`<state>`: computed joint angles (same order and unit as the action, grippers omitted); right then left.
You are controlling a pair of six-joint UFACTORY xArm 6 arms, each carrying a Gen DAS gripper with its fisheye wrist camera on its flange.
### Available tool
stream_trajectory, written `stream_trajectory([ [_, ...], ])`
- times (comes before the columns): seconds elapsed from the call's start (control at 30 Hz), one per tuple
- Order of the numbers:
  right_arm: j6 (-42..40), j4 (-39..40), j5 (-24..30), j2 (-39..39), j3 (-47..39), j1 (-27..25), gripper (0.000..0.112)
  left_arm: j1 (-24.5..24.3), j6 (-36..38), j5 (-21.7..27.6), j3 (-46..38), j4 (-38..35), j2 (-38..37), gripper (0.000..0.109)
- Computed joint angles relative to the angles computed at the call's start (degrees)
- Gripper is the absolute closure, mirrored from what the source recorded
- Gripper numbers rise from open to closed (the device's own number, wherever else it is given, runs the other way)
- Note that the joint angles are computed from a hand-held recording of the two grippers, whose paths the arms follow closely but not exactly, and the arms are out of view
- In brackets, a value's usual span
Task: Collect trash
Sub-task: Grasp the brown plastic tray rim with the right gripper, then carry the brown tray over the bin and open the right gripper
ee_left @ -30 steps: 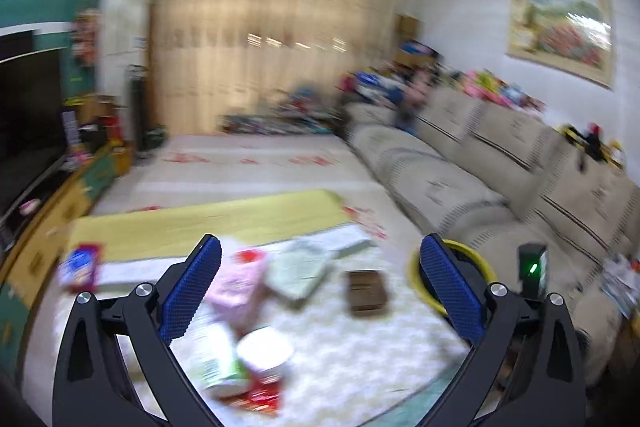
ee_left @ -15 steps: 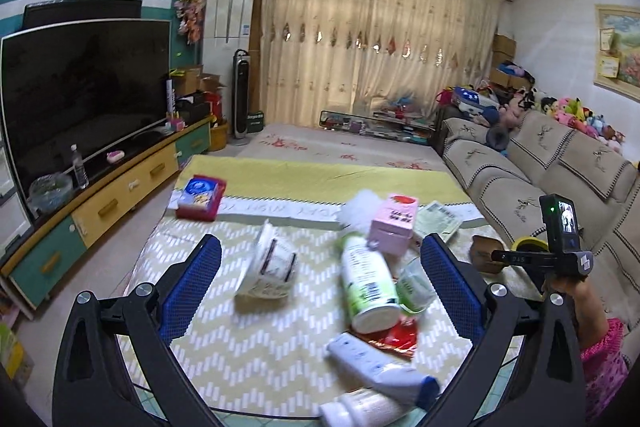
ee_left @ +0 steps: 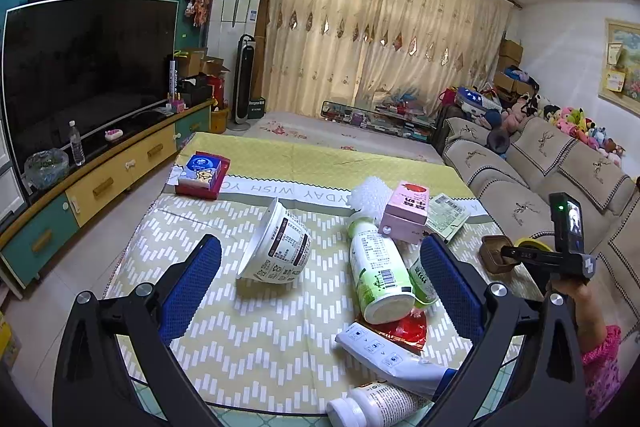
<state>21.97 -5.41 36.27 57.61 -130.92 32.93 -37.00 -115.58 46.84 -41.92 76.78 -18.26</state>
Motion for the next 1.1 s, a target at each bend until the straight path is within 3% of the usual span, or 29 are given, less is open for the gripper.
stream_trajectory([
  [0.23,7.2,-5.0,-10.9,-12.2,19.7,-3.3,0.108,-0.3,0.4,-0.1,-1.1,0.2,1.4,0.01],
  [0.43,17.2,-12.6,-13.2,-17.0,27.4,-7.9,0.108,-0.8,1.0,-0.1,-3.2,0.2,3.5,0.01],
  [0.6,22.8,-17.3,-10.4,-16.3,27.1,-11.1,0.108,-1.1,1.3,0.1,-4.2,0.2,4.4,0.01],
  [0.93,24.3,-17.8,-5.1,-11.5,21.9,-13.1,0.107,-1.3,3.2,-0.4,-6.7,-0.3,7.1,0.01],
  [1.1,24.9,-18.1,-5.4,-11.7,22.4,-13.5,0.099,-1.2,3.6,-0.8,-7.0,-0.4,7.4,0.01],
])
